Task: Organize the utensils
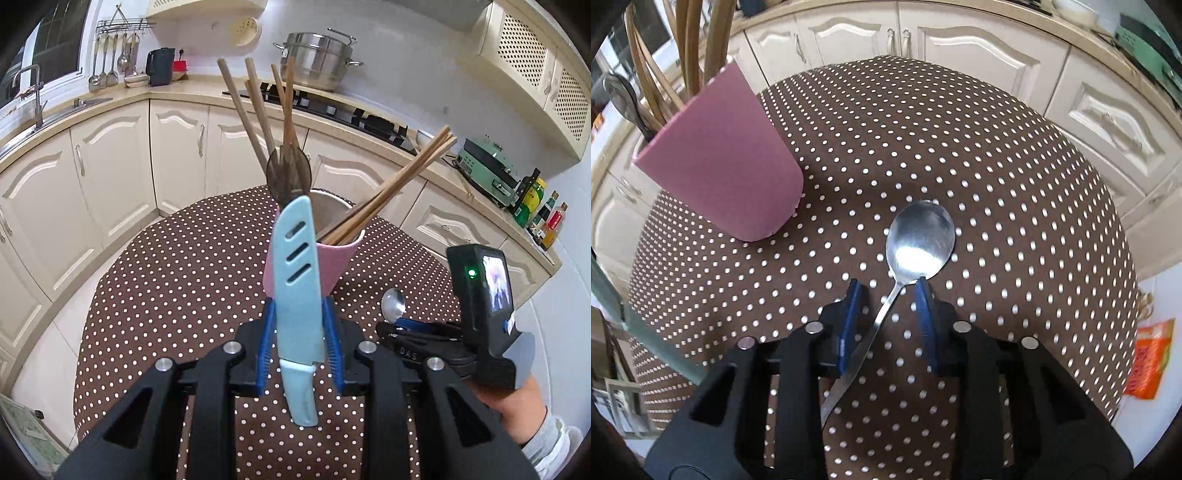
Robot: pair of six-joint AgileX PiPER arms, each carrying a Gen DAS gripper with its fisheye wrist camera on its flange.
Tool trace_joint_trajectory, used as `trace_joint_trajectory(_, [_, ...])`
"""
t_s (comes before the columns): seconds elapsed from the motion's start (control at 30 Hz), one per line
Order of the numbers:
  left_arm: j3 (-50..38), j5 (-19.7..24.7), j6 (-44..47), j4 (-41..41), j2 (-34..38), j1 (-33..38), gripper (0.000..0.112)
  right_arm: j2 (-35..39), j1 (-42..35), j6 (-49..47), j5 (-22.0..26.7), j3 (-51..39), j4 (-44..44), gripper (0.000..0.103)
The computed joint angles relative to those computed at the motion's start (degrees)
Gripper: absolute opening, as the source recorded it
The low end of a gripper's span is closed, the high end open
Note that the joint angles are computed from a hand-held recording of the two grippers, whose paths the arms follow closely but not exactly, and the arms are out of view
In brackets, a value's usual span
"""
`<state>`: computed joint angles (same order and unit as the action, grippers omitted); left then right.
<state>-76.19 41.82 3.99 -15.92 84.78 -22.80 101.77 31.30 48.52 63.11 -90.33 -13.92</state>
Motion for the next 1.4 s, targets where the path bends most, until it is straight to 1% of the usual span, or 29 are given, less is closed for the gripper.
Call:
trace_joint_trajectory(0.07, [0.0, -0.2, 0.5, -0.6, 0.4, 0.2, 0.025, 1.6, 0.1, -1.9, 1.8, -2.6, -0.2, 0.024])
trace_joint_trajectory(0.13, [-0.4, 0.1, 0.8, -1.3, 0.9, 0.6, 0.025, 3.1, -0.4, -4.0, 2.7, -4.7, 0.4, 0.021])
trace_joint_trajectory(0.17, [-0.6, 0.4, 1.2, -2.0, 1.1, 0.9, 0.025, 3.3, -0.5, -4.6, 2.6, -4.8, 0.7, 0.018])
trace_joint_trajectory(0.2, [-0.8, 0.7, 1.6, -2.5, 1.3, 1.2, 0.025, 3.1, -1.4, -5.8, 2.4, -4.7, 1.8, 0.012])
trace_joint_trajectory(0.3, [-0.6, 1.0, 1.8, -2.9, 1.1, 1.5, 0.025, -0.7, -4.3, -8.1, -2.1, 1.0, 6.4, 0.005])
trace_joint_trajectory(0.33, [-0.4, 1.1, 2.0, -3.0, 0.8, 1.6, 0.025, -2.9, -6.0, -9.6, -4.8, 5.0, 7.9, 0.004])
trace_joint_trajectory(0.43, [0.0, 1.2, 1.9, -2.9, 0.0, 1.4, 0.025, -6.7, -8.2, -11.4, -9.6, 10.6, 11.7, 0.004])
trace_joint_trajectory(0.53, [0.4, 1.2, 1.5, -2.5, -0.7, 1.0, 0.025, -9.6, -7.9, -10.8, -13.1, 14.7, 11.7, 0.004])
trace_joint_trajectory(0.63, [1.4, 0.8, 1.4, -2.5, -2.1, 0.5, 0.025, -13.7, -6.9, -9.6, -18.6, 19.8, 11.6, 0.004])
trace_joint_trajectory(0.77, [1.9, 0.4, 1.0, -2.5, -3.5, -0.3, 0.025, -23.2, -2.3, -2.1, -25.0, 27.9, 5.7, 0.004])
trace_joint_trajectory(0.8, [2.0, 0.3, 1.4, -3.0, -3.9, -0.4, 0.025, -24.4, 0.0, 1.5, -24.7, 27.9, 2.7, 0.004])
trace_joint_trajectory(0.83, [1.6, 0.4, 1.0, -2.8, -3.9, -0.9, 0.025, -26.3, 1.7, 4.9, -25.7, 28.7, -0.7, 0.004])
trace_joint_trajectory(0.93, [1.5, -0.2, 1.1, -2.3, -4.6, -1.5, 0.025, -29.8, 4.5, 9.7, -27.6, 29.5, -6.1, 0.004])
trace_joint_trajectory(1.03, [1.1, -0.6, 1.9, -3.4, -5.1, -1.8, 0.025, -32.2, 7.0, 14.7, -28.8, 29.7, -12.1, 0.004])
trace_joint_trajectory(1.13, [0.4, -1.2, 2.0, -3.0, -5.3, -2.4, 0.025, -34.1, 10.3, 21.7, -28.7, 29.4, -20.7, 0.004])
trace_joint_trajectory(1.17, [0.3, -1.6, 2.3, -3.2, -5.3, -2.5, 0.024, -34.3, 10.0, 21.7, -29.3, 29.4, -21.4, 0.004])
trace_joint_trajectory(1.2, [0.2, -2.0, 2.2, -3.0, -5.4, -2.6, 0.022, -34.6, 11.0, 23.9, -28.7, 28.7, -24.3, 0.004])
trace_joint_trajectory(1.27, [-0.6, -2.4, 2.7, -3.3, -5.4, -2.7, 0.022, -34.9, 12.1, 26.8, -28.2, 28.0, -29.0, 0.004])
trace_joint_trajectory(1.33, [-1.8, -2.2, 3.0, -3.4, -5.0, -2.9, 0.022, -34.6, 13.0, 27.7, -27.4, 26.5, -30.9, 0.004])
trace_joint_trajectory(1.37, [-2.4, -2.0, 2.5, -2.7, -4.5, -3.1, 0.022, -34.2, 12.3, 25.8, -28.1, 25.9, -29.4, 0.004])
trace_joint_trajectory(1.4, [-3.1, -1.3, 2.0, -2.0, -3.7, -3.3, 0.022, -33.4, 10.1, 23.5, -30.0, 25.8, -27.2, 0.004])
